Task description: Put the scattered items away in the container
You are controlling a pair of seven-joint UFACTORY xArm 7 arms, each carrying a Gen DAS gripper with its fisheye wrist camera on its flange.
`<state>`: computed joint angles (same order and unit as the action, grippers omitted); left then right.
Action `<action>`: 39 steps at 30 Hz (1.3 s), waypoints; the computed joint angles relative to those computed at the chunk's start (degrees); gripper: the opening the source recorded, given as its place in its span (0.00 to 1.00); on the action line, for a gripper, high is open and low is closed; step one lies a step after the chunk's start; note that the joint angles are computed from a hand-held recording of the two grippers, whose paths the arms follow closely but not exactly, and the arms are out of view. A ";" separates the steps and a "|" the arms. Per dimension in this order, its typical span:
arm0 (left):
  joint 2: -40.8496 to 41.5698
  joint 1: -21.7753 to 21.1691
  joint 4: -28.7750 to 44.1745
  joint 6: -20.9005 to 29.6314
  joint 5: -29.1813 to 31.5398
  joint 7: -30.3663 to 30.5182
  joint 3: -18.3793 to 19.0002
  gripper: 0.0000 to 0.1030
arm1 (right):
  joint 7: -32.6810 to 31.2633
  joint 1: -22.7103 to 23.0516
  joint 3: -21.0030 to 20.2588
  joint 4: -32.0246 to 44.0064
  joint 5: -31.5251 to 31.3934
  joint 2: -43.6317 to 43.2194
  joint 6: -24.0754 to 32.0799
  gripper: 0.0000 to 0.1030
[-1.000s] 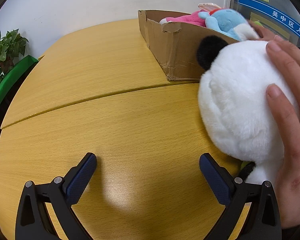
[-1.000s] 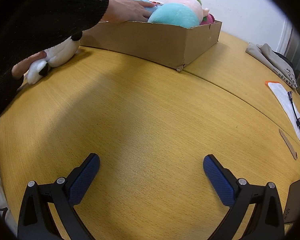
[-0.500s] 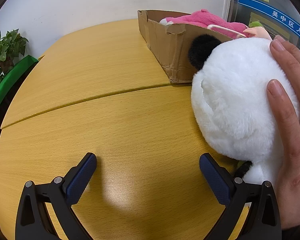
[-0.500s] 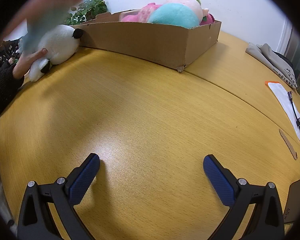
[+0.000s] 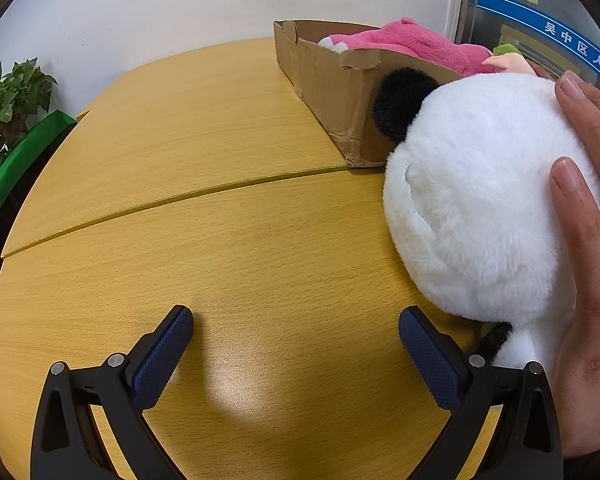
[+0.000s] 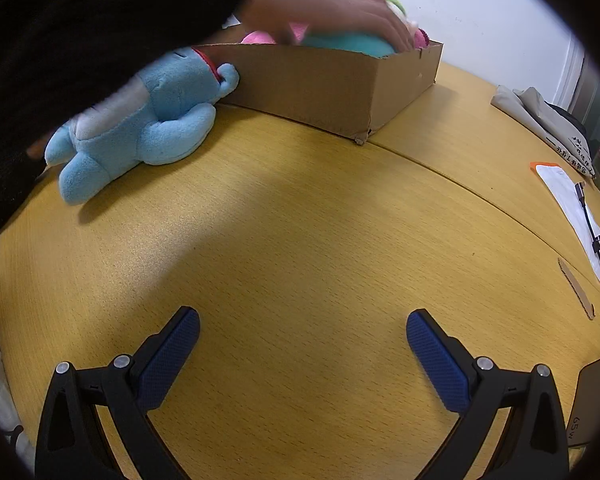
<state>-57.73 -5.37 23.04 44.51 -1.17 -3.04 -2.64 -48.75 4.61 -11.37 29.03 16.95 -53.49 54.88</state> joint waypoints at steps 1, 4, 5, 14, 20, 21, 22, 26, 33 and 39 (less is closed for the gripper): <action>-0.10 -0.01 -0.05 0.05 0.01 -0.03 -0.01 1.00 | -0.01 -0.01 0.01 0.00 0.01 0.00 0.00 1.00; 0.05 -0.01 0.03 -0.02 0.04 -0.02 0.03 1.00 | -0.02 -0.03 0.02 0.00 0.03 0.01 0.01 1.00; 0.05 -0.01 0.03 -0.02 0.04 -0.06 0.00 1.00 | -0.03 -0.04 0.03 0.00 0.03 0.01 0.01 1.00; 0.07 -0.01 0.04 0.00 0.08 -0.16 -0.03 1.00 | 0.06 -0.07 0.09 -0.01 0.06 -0.01 0.00 1.00; -0.41 -0.07 -0.25 0.16 0.09 -0.30 -0.10 1.00 | 0.17 -0.08 0.12 0.05 0.03 -0.04 0.08 1.00; -0.43 -0.08 -0.25 0.19 0.10 -0.33 -0.11 1.00 | 0.19 -0.10 0.12 0.08 0.01 -0.06 0.14 1.00; -0.46 -0.08 -0.28 0.20 0.10 -0.35 -0.12 1.00 | 0.19 -0.08 0.12 0.05 0.02 -0.04 0.08 1.00; -0.41 -0.09 -0.24 0.19 0.13 -0.38 -0.12 1.00 | 0.21 -0.08 0.12 0.05 0.01 -0.05 0.08 1.00; -0.69 -0.13 -0.40 0.32 0.15 -0.50 -0.16 1.00 | 0.24 -0.09 0.10 0.08 -0.03 -0.10 0.15 1.00; -0.75 -0.14 -0.43 0.36 0.18 -0.56 -0.18 1.00 | 0.28 -0.07 0.13 0.04 -0.02 -0.06 0.07 1.00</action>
